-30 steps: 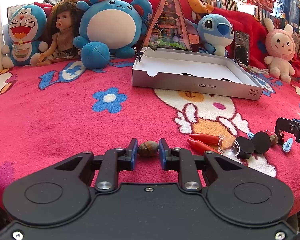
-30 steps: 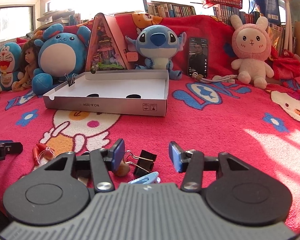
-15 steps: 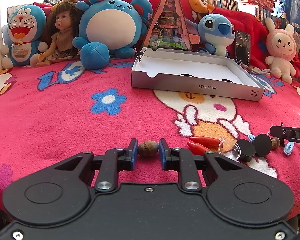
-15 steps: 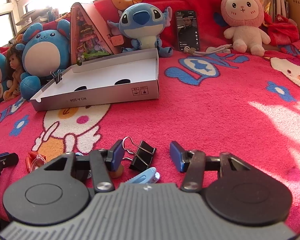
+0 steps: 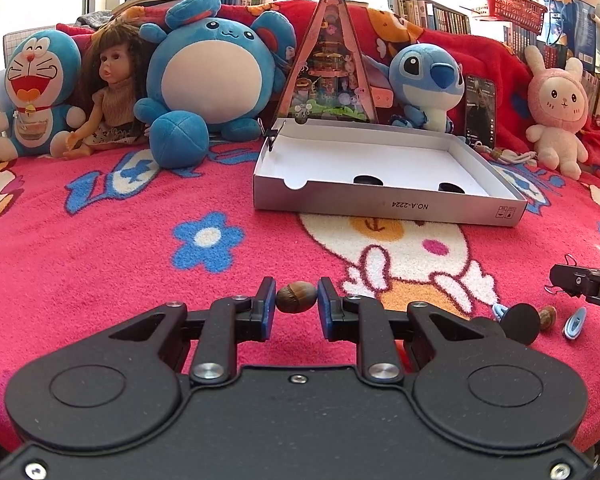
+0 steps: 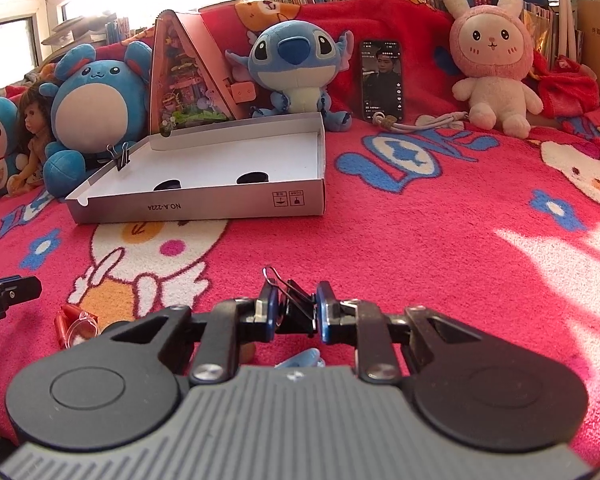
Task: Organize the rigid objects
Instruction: 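Grasp the brown acorn with the left gripper while the right gripper grasps a black binder clip, then carry the acorn and binder clip with both grippers into the white box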
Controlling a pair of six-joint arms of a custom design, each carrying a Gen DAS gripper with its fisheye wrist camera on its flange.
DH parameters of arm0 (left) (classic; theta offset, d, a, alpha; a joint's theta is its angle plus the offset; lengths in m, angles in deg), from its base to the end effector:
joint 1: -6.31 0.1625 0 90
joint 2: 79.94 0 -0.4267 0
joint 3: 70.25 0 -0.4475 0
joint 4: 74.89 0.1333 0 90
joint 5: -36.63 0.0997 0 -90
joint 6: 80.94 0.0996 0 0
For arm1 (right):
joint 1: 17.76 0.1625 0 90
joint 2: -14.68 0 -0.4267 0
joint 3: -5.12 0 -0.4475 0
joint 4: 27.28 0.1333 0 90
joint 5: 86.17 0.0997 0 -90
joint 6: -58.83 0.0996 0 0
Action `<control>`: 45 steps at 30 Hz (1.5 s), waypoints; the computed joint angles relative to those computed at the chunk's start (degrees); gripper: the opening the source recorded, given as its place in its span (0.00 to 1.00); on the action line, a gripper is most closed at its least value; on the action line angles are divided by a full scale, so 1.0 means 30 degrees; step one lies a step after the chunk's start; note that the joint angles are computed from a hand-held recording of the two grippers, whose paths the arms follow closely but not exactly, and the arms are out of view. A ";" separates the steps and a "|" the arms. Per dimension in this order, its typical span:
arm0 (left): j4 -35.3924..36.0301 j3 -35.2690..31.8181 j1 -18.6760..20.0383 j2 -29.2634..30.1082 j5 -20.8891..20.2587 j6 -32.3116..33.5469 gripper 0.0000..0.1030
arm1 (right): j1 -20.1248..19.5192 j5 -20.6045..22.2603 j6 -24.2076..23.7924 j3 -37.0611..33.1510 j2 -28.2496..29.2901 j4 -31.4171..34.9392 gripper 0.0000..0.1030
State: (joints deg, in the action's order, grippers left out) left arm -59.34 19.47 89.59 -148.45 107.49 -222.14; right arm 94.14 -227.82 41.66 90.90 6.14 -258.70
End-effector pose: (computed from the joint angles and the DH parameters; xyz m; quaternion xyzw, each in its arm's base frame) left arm 0.0959 -0.6046 0.2615 0.2724 0.8417 -0.3836 0.2649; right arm 0.2824 -0.5545 -0.1478 0.0369 -0.7961 0.4930 0.3490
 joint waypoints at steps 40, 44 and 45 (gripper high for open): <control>1.1105 -1.7688 -0.1276 1.1371 -0.0836 -0.3276 0.21 | -0.1550 0.1558 0.3894 -0.4720 -0.1152 0.6639 0.24; 1.1913 -1.9024 -0.1243 1.2432 -0.1260 -0.3251 0.21 | -0.1733 0.1225 0.4457 -0.5527 -0.0781 0.7957 0.24; 1.2137 -1.9352 -0.1236 1.2682 -0.1303 -0.3356 0.21 | -0.1758 0.1117 0.4480 -0.5746 -0.0664 0.8180 0.24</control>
State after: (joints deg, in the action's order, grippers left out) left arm -22.93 -38.58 85.88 -110.41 103.58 -232.20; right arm 88.87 -224.46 55.10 73.66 4.14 -234.15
